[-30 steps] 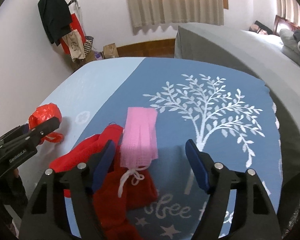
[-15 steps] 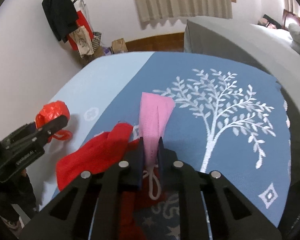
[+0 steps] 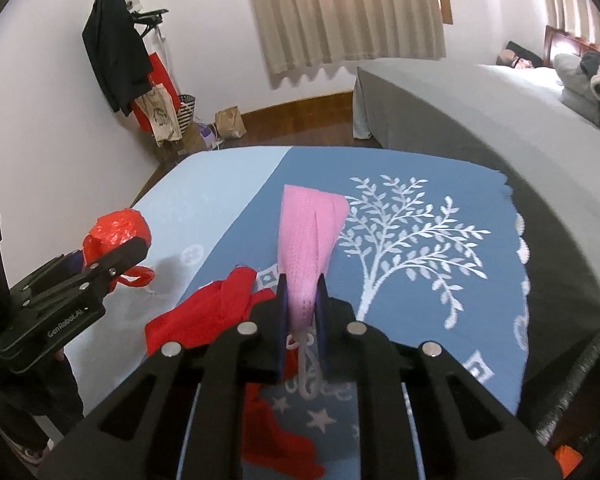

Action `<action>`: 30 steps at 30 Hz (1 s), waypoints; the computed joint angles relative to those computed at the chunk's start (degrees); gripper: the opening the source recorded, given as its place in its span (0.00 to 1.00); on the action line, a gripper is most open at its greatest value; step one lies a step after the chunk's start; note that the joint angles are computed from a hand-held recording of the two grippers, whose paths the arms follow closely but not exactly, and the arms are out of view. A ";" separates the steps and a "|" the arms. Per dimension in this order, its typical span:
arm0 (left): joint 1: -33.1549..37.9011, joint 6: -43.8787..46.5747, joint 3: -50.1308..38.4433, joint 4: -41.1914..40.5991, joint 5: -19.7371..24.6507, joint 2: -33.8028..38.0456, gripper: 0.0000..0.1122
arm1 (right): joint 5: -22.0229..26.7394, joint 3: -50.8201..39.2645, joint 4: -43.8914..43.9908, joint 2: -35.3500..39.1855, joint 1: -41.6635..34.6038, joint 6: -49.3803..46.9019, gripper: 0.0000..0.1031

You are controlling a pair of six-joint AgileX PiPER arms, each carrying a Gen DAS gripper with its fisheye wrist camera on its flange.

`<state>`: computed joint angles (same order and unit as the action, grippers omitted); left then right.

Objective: Collect trash
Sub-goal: 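Grasp the red plastic bag with the left tool while the right tool grasps the pink mask, then carry the red bag and pink mask over the black bin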

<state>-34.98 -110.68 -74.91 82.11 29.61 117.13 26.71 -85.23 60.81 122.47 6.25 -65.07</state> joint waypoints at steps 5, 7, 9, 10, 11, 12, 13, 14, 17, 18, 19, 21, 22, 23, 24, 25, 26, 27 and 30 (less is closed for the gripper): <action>-2.77 2.98 -2.57 -2.12 0.53 0.00 0.42 | 0.31 5.51 5.54 -4.64 -2.59 -5.46 0.11; -3.84 4.28 -3.68 -3.10 0.49 0.10 0.42 | 0.29 7.66 7.36 -6.42 -3.46 -7.44 0.11; -5.14 5.45 -4.72 -3.97 0.45 0.15 0.42 | 0.55 9.87 9.17 -8.50 -4.90 -9.57 0.11; -5.64 6.13 -5.26 -4.49 0.38 0.23 0.42 | 0.67 11.00 9.80 -9.57 -5.75 -10.35 0.11; -6.03 6.46 -5.56 -4.74 0.29 0.25 0.42 | 0.99 11.82 10.14 -10.47 -6.67 -10.78 0.11; -6.46 7.00 -6.13 -5.14 0.17 0.43 0.42 | 1.09 12.57 10.64 -11.10 -7.23 -11.38 0.11; -7.07 7.65 -6.73 -5.62 0.13 0.56 0.42 | 1.38 13.53 10.91 -12.06 -8.08 -11.97 0.11; -7.69 8.29 -7.44 -6.13 0.13 0.76 0.42 | 1.57 14.55 11.41 -12.99 -8.92 -12.85 0.11; -9.38 10.16 -9.40 -7.45 0.41 1.28 0.42 | 2.65 18.01 13.46 -15.97 -12.20 -16.12 0.11; -9.97 10.82 -10.09 -7.89 0.46 1.44 0.42 | 2.84 18.61 13.69 -16.54 -12.90 -16.63 0.11; -10.34 11.37 -10.64 -8.33 0.56 1.61 0.42 | 3.15 19.49 13.83 -17.37 -13.96 -17.26 0.11; -11.50 13.18 -12.56 -9.77 0.87 2.29 0.42 | 3.83 20.89 14.22 -18.65 -15.87 -18.38 0.11; -11.94 13.77 -13.21 -10.22 1.01 2.50 0.42 | 4.19 21.68 14.52 -19.38 -16.97 -18.98 0.11; -12.46 14.81 -14.22 -10.95 1.08 2.85 0.42 | 4.51 22.12 14.64 -19.81 -17.75 -19.31 0.11; -12.94 15.96 -15.27 -11.69 1.09 3.20 0.42 | 4.89 22.80 14.68 -20.47 -18.81 -19.67 0.11; -13.50 16.91 -16.26 -12.26 1.26 3.54 0.42 | 5.18 23.21 14.66 -20.87 -19.60 -19.91 0.11; -14.01 17.46 -17.13 -12.62 1.45 3.96 0.42 | 5.57 23.71 14.70 -21.37 -20.55 -20.33 0.11; -14.55 18.28 -18.08 -13.11 1.38 4.29 0.42 | 5.88 24.39 14.94 -21.97 -21.59 -21.06 0.11; -15.87 20.11 -20.28 -14.12 1.43 5.11 0.42 | 6.72 25.79 15.63 -23.14 -24.11 -22.58 0.11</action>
<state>-50.84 -90.57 -95.19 67.99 31.04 122.25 33.44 -59.45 76.44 99.34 -17.86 -87.65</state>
